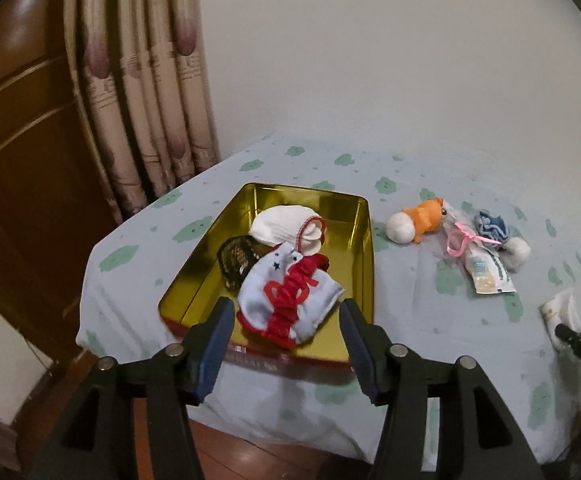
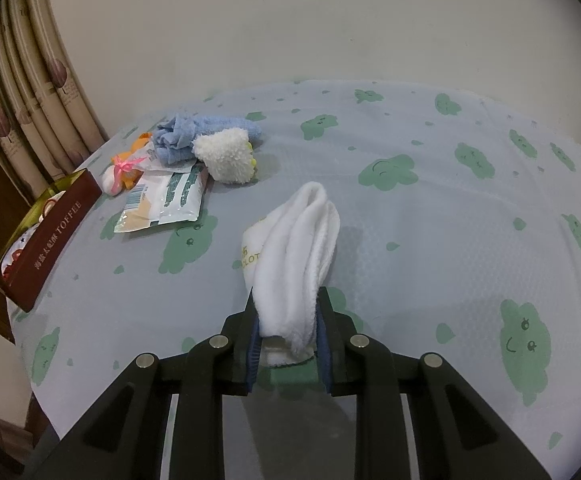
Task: Organize soft objects
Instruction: 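Carry the white sock to the gold tray and open the right gripper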
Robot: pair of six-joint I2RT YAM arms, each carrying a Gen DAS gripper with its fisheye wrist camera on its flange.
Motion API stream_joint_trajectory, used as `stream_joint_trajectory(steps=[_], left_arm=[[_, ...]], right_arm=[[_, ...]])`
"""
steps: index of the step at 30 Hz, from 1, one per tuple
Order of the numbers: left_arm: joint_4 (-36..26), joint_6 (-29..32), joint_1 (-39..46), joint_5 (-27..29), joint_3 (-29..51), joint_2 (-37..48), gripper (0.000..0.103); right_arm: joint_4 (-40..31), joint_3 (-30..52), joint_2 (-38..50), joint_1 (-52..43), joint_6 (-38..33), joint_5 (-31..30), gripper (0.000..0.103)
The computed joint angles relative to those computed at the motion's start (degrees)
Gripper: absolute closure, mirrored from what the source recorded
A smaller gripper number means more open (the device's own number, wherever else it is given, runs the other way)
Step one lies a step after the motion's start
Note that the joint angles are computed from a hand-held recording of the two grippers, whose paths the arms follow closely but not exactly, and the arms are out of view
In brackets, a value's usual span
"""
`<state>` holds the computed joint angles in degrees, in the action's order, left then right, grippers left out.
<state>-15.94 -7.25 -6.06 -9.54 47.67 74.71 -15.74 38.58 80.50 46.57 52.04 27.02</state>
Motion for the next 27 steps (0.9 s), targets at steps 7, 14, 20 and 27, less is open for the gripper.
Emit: stream_joint_trajectory(steps=[7,14,20,27], left_arm=[[2.04,-3.89,1.05,-4.01,-6.44,-6.49,0.047],[1.45,-4.38,4.70,-1.57,-6.04,-3.20,0.047],[0.74,-3.91,5.66,-0.30,-5.82,-3.01,0.047],[2.07,-3.76,6.08,0.58,-6.50,-3.84,0.047]], right_arm=[[-2.59,1.46,-0.24,1.69,1.48,-0.20,0.081],[-5.56,7.04,0.65,5.36,3.33,0.89,0.081],[-6.77,18.10,5.90,6.52,-0.60,-0.74,0.081],[-5.16,40.27,19.67,4.99,-8.14,-9.46,0.081]])
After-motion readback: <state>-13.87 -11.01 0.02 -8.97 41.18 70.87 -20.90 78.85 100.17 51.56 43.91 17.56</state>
